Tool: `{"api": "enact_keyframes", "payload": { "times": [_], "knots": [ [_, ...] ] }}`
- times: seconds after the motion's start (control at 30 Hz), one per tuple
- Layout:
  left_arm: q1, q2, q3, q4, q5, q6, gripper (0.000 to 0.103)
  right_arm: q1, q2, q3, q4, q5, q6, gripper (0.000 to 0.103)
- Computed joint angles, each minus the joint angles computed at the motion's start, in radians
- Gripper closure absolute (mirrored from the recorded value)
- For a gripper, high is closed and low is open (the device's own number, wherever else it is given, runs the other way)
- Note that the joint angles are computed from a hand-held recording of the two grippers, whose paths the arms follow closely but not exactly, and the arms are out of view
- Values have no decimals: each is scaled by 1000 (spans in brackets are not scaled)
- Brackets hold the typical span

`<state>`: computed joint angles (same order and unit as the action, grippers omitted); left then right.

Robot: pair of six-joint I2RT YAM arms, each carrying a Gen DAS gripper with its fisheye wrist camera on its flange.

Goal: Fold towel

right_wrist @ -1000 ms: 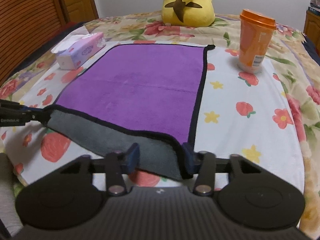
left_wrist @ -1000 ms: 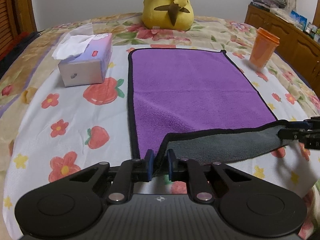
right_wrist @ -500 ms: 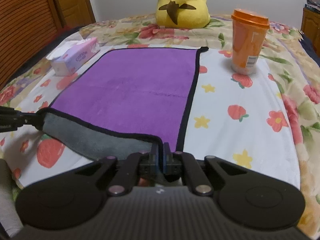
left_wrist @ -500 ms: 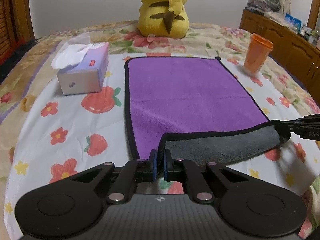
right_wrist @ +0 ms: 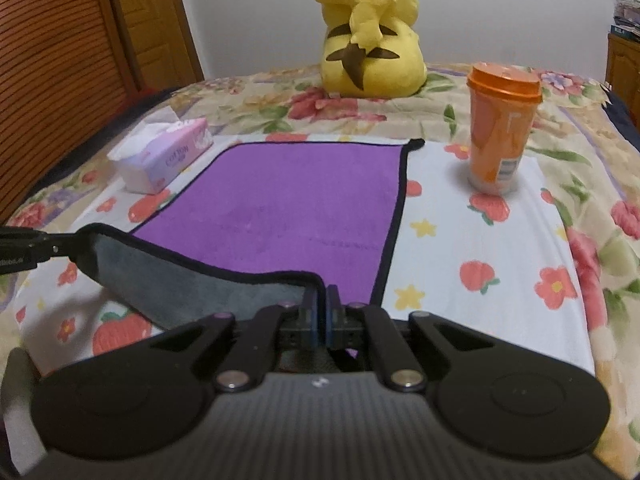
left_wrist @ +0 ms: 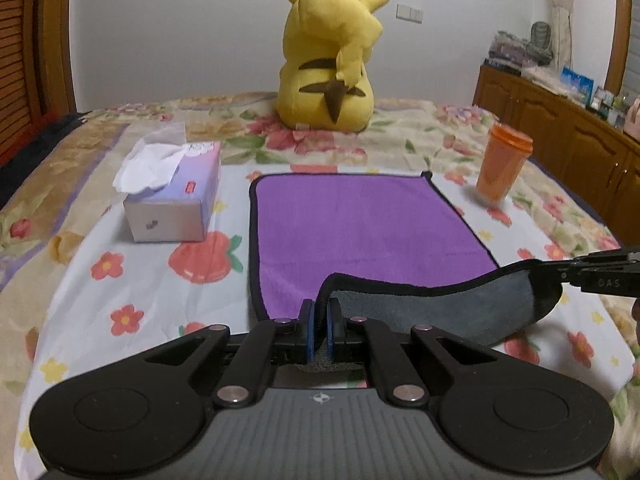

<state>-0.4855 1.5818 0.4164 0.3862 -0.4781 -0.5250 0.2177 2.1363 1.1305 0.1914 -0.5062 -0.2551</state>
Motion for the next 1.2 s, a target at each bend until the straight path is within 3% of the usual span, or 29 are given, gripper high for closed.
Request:
{"api": "enact_keyframes", "payload": {
  "times": [1.2],
  "knots": [
    [98, 126, 85, 183, 49, 169, 95, -2, 59, 119, 27, -68, -10, 99]
  ]
}}
